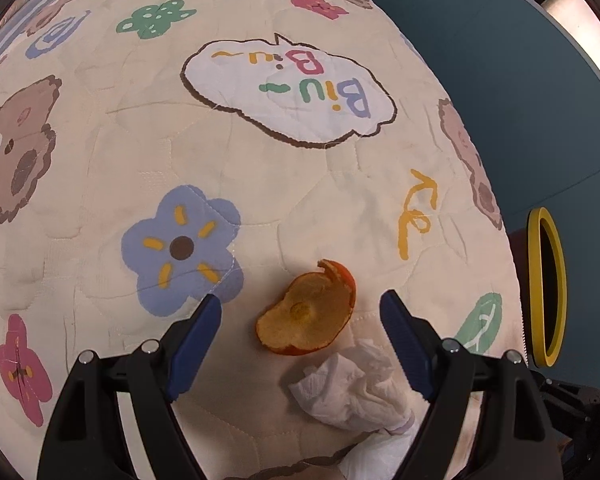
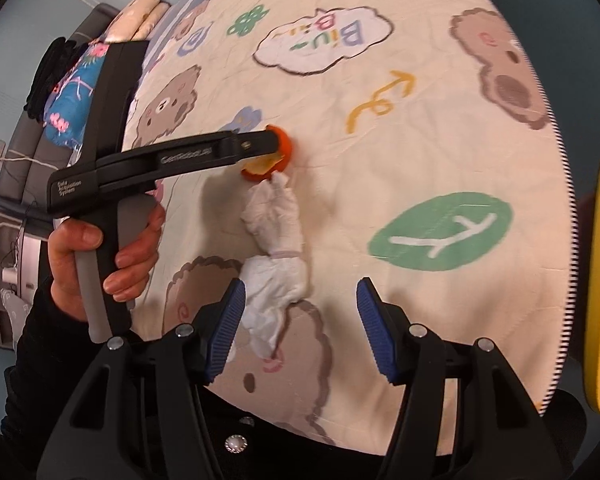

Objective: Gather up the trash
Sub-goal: 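Move both tools back to the orange peel and tissue on the quilt, then grasp the orange peel with the left tool while the right tool grasps the white tissue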

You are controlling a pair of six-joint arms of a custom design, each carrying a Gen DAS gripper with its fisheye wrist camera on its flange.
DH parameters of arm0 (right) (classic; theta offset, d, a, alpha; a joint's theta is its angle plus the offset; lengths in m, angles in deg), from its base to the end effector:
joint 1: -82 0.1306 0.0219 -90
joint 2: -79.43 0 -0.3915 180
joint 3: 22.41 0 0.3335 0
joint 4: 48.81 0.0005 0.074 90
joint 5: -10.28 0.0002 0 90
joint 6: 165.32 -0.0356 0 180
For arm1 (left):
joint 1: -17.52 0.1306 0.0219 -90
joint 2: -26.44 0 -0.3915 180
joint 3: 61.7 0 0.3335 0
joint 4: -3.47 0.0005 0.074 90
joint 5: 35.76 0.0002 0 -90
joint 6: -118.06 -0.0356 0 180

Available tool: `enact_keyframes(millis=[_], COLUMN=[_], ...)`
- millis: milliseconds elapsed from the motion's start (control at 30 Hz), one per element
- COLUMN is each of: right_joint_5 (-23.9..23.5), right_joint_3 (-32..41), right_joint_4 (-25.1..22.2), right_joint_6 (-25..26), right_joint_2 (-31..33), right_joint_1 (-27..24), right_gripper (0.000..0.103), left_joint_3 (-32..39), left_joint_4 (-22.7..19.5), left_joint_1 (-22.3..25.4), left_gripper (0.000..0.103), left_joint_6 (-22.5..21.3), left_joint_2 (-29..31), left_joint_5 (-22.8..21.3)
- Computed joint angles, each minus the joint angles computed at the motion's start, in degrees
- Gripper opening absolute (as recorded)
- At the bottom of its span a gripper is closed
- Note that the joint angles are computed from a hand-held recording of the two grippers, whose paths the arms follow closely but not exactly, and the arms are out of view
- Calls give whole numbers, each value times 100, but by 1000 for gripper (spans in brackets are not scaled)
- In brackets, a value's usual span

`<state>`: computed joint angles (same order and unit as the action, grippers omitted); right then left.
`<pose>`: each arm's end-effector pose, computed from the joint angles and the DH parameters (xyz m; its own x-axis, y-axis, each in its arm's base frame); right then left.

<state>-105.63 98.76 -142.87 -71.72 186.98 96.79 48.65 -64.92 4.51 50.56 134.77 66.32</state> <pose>0.4617 0.1375 0.4778 -0.9327 -0.3047 -0.1928 -0.3591 0.8337 0.4196 0.5066 -0.1252 0.4142 -0.9402 -0.1668 -0.2969 -0.0627 0.9417 -0.3305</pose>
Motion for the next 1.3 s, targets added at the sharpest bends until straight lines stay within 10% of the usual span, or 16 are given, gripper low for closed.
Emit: enact_keyframes(millis=[433, 667, 1000, 1300], right_joint_5=[78, 322, 910, 619], right_joint_3=[-77, -268, -542, -693], right_joint_4=[179, 340, 546, 595], right_joint_6=[-171, -289, -248, -134], right_joint_2=[283, 277, 183, -17], right_joint_1=[565, 690, 778, 513], right_gripper=[55, 55, 24, 17], left_joint_3=[-79, -30, 35, 52], left_joint_4=[179, 174, 136, 131], left_joint_1=[-42, -124, -202, -137], left_gripper=[76, 45, 21, 17], left_joint_6=[-55, -204, -241, -113], left_joint_2=[161, 259, 244, 163], left_joint_5=[41, -105, -348, -191])
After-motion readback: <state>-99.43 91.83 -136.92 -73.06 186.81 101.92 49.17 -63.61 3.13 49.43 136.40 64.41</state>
